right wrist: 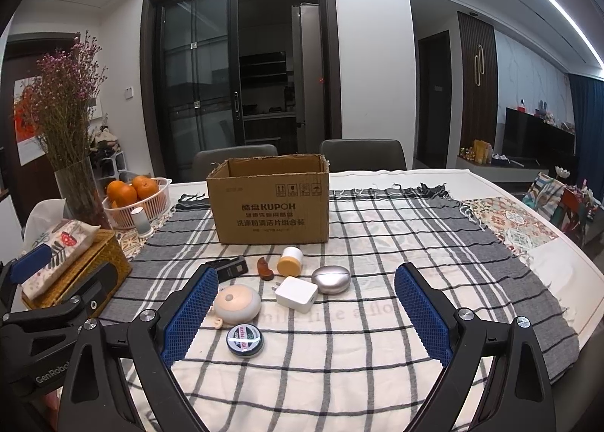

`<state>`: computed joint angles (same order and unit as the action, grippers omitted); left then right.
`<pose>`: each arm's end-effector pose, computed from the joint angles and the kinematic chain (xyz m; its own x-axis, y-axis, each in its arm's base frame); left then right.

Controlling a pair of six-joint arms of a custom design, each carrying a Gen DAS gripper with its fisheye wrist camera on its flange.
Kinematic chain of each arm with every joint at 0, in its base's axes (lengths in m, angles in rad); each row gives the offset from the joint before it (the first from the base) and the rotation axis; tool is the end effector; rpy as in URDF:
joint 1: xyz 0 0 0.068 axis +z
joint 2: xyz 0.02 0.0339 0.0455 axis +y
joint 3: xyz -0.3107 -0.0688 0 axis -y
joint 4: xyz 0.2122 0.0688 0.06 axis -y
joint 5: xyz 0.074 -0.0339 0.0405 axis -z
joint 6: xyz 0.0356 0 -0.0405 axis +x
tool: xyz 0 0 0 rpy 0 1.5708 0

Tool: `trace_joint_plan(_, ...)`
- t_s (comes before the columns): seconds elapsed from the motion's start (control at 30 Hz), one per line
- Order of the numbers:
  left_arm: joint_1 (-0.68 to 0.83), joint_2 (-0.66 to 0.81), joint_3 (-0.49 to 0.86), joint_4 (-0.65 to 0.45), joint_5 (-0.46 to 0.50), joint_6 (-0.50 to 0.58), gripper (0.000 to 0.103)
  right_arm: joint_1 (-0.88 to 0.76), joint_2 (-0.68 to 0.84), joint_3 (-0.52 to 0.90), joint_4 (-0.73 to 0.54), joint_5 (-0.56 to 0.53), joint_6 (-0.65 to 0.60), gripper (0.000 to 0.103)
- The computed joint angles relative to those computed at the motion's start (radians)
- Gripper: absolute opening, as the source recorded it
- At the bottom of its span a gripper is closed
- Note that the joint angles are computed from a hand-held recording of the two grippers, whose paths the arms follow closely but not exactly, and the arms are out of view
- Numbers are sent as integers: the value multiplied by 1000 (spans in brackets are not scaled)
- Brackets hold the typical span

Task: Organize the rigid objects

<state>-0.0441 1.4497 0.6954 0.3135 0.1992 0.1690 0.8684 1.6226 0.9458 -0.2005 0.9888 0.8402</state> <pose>0.2761 -0.0192 0.2739 -0.3828 0.1819 -0.9057 0.2905 0.9544 0.0689 0.2158 0.2089 0.2657 -0.3871 0.1764 -0.9050 0.3202 0.9461 0.0474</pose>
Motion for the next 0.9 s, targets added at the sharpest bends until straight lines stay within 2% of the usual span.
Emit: trace_joint_plan(0.9, -2, -5, 1, -7, -2, 1, 103, -3, -2, -14, 23, -4, -7, 96)
